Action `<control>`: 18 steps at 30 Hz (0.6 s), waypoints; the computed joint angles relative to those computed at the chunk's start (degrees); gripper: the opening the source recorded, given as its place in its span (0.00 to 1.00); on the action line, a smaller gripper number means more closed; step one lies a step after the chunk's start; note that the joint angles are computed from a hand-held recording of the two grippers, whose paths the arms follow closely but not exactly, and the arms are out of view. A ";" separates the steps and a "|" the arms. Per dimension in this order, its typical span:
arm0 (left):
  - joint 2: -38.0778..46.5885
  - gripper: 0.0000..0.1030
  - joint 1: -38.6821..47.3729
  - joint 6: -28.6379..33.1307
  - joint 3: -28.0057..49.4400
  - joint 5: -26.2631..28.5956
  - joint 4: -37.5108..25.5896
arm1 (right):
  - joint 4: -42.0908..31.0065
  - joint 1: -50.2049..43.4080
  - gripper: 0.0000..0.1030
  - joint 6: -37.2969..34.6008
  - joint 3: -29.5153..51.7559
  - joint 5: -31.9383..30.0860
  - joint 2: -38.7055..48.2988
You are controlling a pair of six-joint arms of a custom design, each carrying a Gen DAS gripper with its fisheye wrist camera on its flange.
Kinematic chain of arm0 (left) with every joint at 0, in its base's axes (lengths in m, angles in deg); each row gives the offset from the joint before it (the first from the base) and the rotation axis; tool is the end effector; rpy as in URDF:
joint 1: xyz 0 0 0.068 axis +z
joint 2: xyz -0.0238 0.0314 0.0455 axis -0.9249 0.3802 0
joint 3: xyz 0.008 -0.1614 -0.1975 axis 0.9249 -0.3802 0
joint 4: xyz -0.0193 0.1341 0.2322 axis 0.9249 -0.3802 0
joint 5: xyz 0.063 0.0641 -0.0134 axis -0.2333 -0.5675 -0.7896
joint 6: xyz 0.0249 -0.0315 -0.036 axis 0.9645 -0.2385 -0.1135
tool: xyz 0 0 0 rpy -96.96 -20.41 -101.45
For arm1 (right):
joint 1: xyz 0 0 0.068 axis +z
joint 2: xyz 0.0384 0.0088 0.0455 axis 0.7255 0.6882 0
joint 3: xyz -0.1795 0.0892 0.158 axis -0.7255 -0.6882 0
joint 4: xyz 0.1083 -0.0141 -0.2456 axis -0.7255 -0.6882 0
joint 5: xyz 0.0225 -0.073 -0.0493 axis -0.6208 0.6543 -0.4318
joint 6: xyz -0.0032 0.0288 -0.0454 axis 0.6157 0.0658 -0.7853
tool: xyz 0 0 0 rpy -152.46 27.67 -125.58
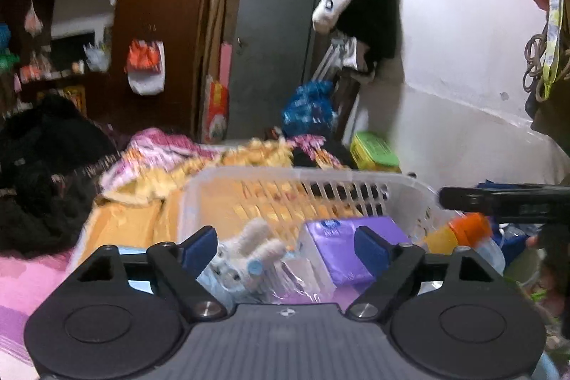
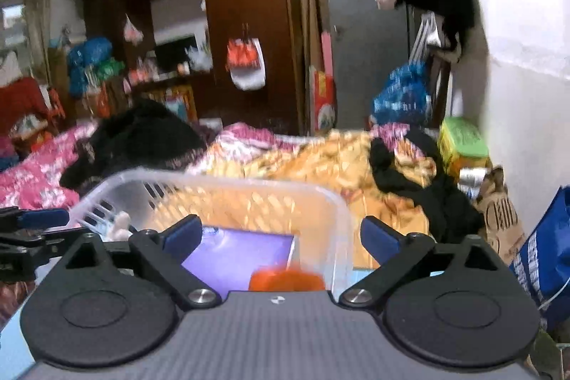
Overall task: Organize objects
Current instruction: 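Carry the purple pack with the left gripper into the basket while the right gripper drops the orange bottle in, then close both grippers on the white-and-yellow medicine box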
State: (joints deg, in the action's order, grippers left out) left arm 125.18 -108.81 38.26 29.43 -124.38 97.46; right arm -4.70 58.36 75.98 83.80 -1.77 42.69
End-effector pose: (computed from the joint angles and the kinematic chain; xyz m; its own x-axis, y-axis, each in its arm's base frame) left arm 0.1990 -0.1404 0.1490 -0.3839 -0.2016 -0.9011 -0.2257 0.9668 -0.1201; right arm 0.2960 0.0810 0.1789 -0.3296 -0.2389 -0.9134 -0.7012 0.7098 0.0673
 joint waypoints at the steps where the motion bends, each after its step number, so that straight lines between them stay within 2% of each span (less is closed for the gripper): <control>1: -0.84 0.91 -1.25 -0.05 -0.99 -1.71 0.73 | 1.69 -1.16 0.98 -0.39 -2.48 -1.47 -2.08; 2: -2.14 0.94 -2.68 0.11 -2.78 -3.18 2.43 | 4.13 -3.10 1.00 -0.83 -5.82 -4.19 -4.32; 4: -5.31 0.95 -7.47 -0.27 -7.69 -6.83 6.36 | 7.45 -7.53 1.00 -2.31 -11.80 -10.91 -7.72; 6: -6.69 0.95 -14.73 -2.03 -12.81 -12.75 10.19 | 9.90 -13.77 1.00 -6.27 -17.75 -19.74 -9.22; 8: -3.24 0.95 -24.34 -7.73 -15.99 -20.72 12.14 | 13.79 -21.29 1.00 -11.13 -23.38 -29.14 -6.66; 9: 0.28 0.95 -29.34 -13.29 -16.22 -24.66 10.83 | 12.24 -24.47 1.00 -15.52 -24.22 -32.88 -4.32; 11: 8.75 0.95 -37.81 -30.08 -13.33 -30.44 -0.04 | 3.55 -30.12 1.00 -28.50 -23.47 -39.20 2.65; 12: 14.08 0.95 -41.27 -42.45 -9.74 -32.17 -10.58 | -2.40 -32.06 1.00 -35.45 -21.83 -41.44 6.26; 13: 19.27 0.95 -44.03 -52.33 -6.14 -32.56 -19.55 | -9.71 -33.90 1.00 -42.88 -19.47 -43.43 10.27; 15: 27.97 0.95 -48.41 -66.53 0.07 -32.16 -33.07 | -25.68 -36.01 1.00 -57.76 -13.72 -45.54 18.86; 16: 33.32 0.95 -50.43 -74.03 3.86 -31.84 -39.57 | -30.14 -35.43 1.00 -62.00 -11.73 -45.41 21.47; 17: 35.80 0.95 -51.21 -75.74 5.29 -31.52 -40.40 | -30.20 -34.42 1.00 -63.70 -11.41 -44.98 23.07; 18: 37.74 0.95 -51.99 -74.87 6.07 -31.05 -38.69 | -25.98 -33.24 1.00 -61.83 -12.54 -44.54 23.09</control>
State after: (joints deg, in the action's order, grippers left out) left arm 162.92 -160.79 -36.61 35.49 -155.43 58.77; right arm -30.68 25.11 14.15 71.26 -46.31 65.78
